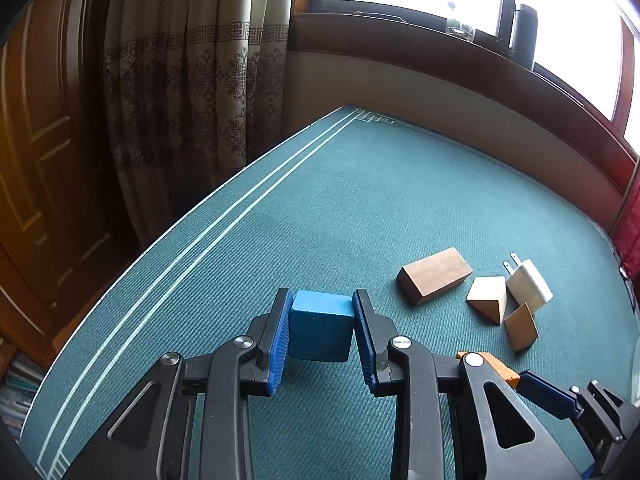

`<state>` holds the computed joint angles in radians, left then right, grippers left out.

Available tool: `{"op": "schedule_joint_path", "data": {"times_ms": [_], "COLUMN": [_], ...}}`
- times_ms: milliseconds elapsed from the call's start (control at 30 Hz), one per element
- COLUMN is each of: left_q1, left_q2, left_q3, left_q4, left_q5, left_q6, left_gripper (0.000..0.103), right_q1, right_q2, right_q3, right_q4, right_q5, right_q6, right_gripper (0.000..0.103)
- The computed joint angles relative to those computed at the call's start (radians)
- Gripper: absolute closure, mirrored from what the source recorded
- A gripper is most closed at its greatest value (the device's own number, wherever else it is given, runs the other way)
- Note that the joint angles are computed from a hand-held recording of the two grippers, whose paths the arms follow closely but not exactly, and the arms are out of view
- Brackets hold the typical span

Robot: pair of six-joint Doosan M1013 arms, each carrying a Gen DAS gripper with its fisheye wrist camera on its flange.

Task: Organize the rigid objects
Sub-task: 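Grasp the orange wedge block with the right gripper while the left holds the blue cube, then lift and carry the orange block toward the basin with the right gripper while the left holds the blue cube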

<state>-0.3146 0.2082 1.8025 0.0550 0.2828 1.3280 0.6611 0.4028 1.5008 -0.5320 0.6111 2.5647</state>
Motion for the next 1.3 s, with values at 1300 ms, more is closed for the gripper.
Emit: {"op": "schedule_joint_path", "data": {"times_ms": [1300], "left_q1": [-0.016], "left_q2": [-0.013], "left_q3": [0.018], "left_q4": [-0.249], "left_q5": [-0.023], "left_q6": [0.309], "left_gripper": [0.071], "right_q1": [0.014], "right_q2": [-0.049], "right_q3": [0.076], "right_q4": [-0.168], "right_q5": [0.074], "right_q6": [0.231], "right_gripper": [0.07]}}
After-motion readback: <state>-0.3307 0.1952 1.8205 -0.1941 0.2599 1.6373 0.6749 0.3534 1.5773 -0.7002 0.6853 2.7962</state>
